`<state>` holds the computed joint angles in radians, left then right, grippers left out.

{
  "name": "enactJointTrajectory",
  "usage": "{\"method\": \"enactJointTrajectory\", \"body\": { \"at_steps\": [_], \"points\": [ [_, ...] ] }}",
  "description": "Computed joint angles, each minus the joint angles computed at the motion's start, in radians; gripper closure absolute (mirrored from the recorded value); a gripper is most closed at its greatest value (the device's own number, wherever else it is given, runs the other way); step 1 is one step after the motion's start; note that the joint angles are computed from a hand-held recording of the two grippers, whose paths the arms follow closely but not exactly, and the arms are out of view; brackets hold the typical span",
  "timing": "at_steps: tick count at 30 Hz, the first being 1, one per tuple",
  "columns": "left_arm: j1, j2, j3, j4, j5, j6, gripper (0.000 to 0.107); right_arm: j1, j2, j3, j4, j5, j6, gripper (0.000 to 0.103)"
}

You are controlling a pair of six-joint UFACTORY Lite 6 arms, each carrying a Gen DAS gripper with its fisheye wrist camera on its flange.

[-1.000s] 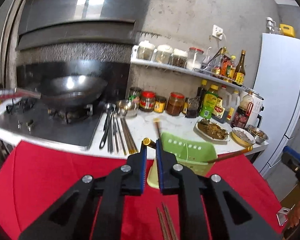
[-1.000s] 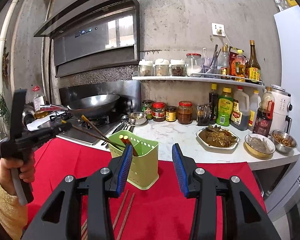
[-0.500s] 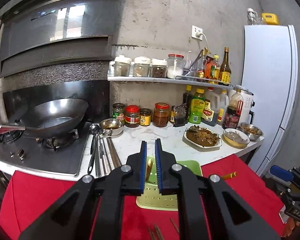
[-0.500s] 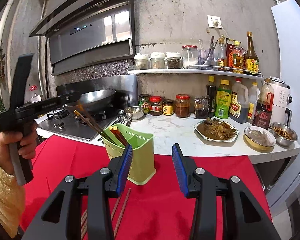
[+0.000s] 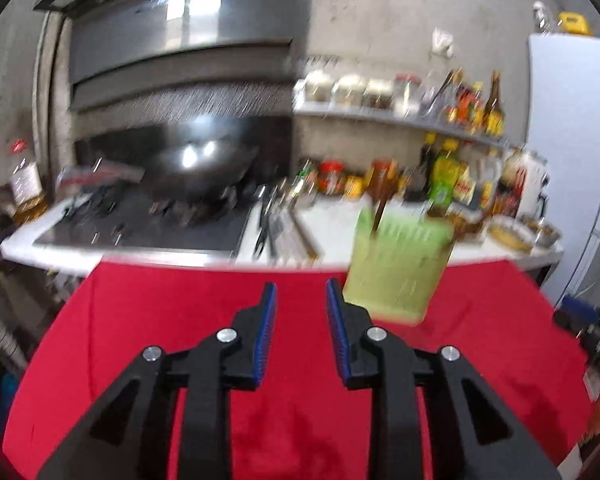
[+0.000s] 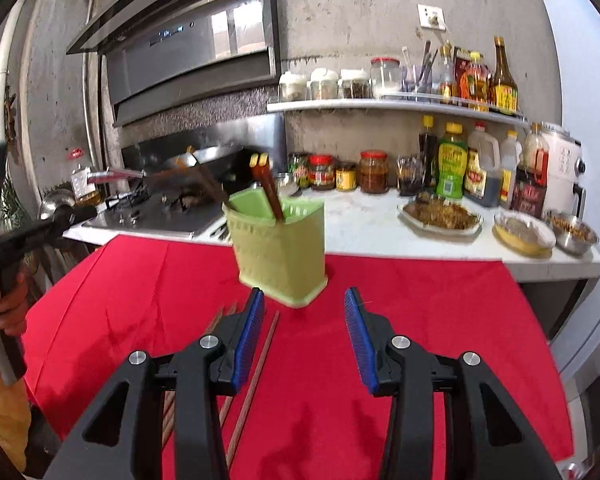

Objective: Organize utensils
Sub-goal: 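Move both tools down to the chopsticks lying on the red cloth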

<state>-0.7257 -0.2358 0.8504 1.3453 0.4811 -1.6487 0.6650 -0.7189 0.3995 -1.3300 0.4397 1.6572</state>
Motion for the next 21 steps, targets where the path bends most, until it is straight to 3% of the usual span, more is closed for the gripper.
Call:
{"method": "enactJointTrajectory", "body": {
  "at_steps": [5, 11, 14, 18, 21],
  "points": [
    [-0.029, -0.086, -0.236, -0.058, -0.014, -0.056, 0.077, 0.192, -0.026, -0.117, -0.009, 0.122, 0.142, 0.054],
    [-0.159, -0.111, -0.408, -0.072, 0.031, -0.185, 0.057, 0.445, 0.041, -0.178, 0.026, 0.253, 0.326, 0.047],
    [-0.226, -0.093, -0.442, -0.070, 0.061, -0.257, 0.050, 0.497, 0.124, -0.182, 0.008, 0.245, 0.420, 0.046],
    [-0.233, -0.073, -0.463, -0.051, -0.013, -0.298, 0.050, 0.471, 0.214, -0.178, -0.090, 0.179, 0.548, 0.047],
    [-0.244, -0.041, -0.441, -0.037, 0.008, -0.304, 0.050, 0.430, 0.266, -0.165, -0.148, 0.131, 0.583, 0.052]
  ]
}}
